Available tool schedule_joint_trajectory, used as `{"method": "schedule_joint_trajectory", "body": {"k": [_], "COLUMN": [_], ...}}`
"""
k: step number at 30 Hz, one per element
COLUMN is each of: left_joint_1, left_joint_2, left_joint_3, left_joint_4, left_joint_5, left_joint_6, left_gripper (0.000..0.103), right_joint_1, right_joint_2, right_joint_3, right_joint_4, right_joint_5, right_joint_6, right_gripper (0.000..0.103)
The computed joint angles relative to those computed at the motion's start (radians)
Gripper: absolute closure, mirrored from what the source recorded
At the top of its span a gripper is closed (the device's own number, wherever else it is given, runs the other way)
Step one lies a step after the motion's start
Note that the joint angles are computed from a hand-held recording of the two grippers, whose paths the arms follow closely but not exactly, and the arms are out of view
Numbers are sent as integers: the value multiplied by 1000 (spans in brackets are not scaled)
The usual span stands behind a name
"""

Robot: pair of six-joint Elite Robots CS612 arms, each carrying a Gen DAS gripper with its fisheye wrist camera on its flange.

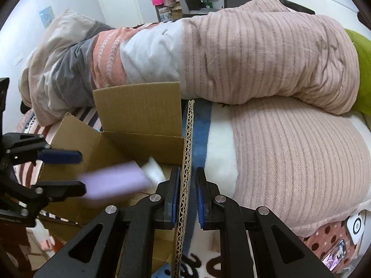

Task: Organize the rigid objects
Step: 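Grasp the white-and-blue contact lens case with the left gripper, then carry the lens case into the box and open the left gripper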

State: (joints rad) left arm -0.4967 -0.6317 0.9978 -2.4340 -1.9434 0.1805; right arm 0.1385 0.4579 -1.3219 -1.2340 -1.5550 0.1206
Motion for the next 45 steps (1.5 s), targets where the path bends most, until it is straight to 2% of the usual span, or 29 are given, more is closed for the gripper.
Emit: {"method": "schedule_joint_trajectory", "body": {"k": [4, 6, 9, 11, 13, 16, 20, 22, 24, 27, 29, 30, 32, 37, 45], "left_joint_1": [27, 41, 64, 78, 95, 112, 100, 92, 83, 60, 55, 54, 45, 42, 44], "left_joint_2": [-48, -69, -96, -104, -99, -83, -74, -68, -63, -55, -44, -40, -33, -19, -24], "left_joint_3": [96, 142, 219, 259, 288, 322, 370, 392, 406, 397, 385, 380, 371, 353, 361], "left_joint_4": [-137, -209, -301, -320, -324, -313, -329, -360, -393, -369, -361, -359, -357, -358, -378], "left_joint_5": [9, 26, 66, 93, 104, 64, 63, 33, 19, 86, 81, 81, 112, 116, 113], "left_joint_6": [-35, -54, -54, -44, -67, -97, -70, -65, -65, -68, -80, -87, -108, -155, -153], "left_gripper": [43, 31, 27, 23, 22, 22, 23, 27, 48, 61, 65, 70, 77, 77, 77], "right_joint_1": [7, 10, 13, 14, 15, 14, 14, 15, 15, 16, 17, 18, 19, 19, 20], "right_joint_2": [-1, -2, -1, 0, 0, 0, 0, 0, -1, -1, -1, -1, 0, 0, 1], "right_joint_3": [3, 5, 7, 8, 9, 13, 18, 20, 22, 24, 24, 24, 22, 20, 15], "right_joint_4": [5, 14, 24, 30, 34, 39, 43, 40, 38, 39, 39, 38, 37, 40, 43], "right_joint_5": [-16, -24, -32, -34, -36, -35, -32, -32, -28, -27, -26, -27, -29, -29, -30], "right_joint_6": [-12, -22, -32, -37, -37, -35, -35, -36, -37, -39, -41, -42, -44, -45, -44], "right_gripper": [95, 95, 95, 95, 95, 95, 95, 95, 95, 95, 95, 95, 95, 95, 95]}}
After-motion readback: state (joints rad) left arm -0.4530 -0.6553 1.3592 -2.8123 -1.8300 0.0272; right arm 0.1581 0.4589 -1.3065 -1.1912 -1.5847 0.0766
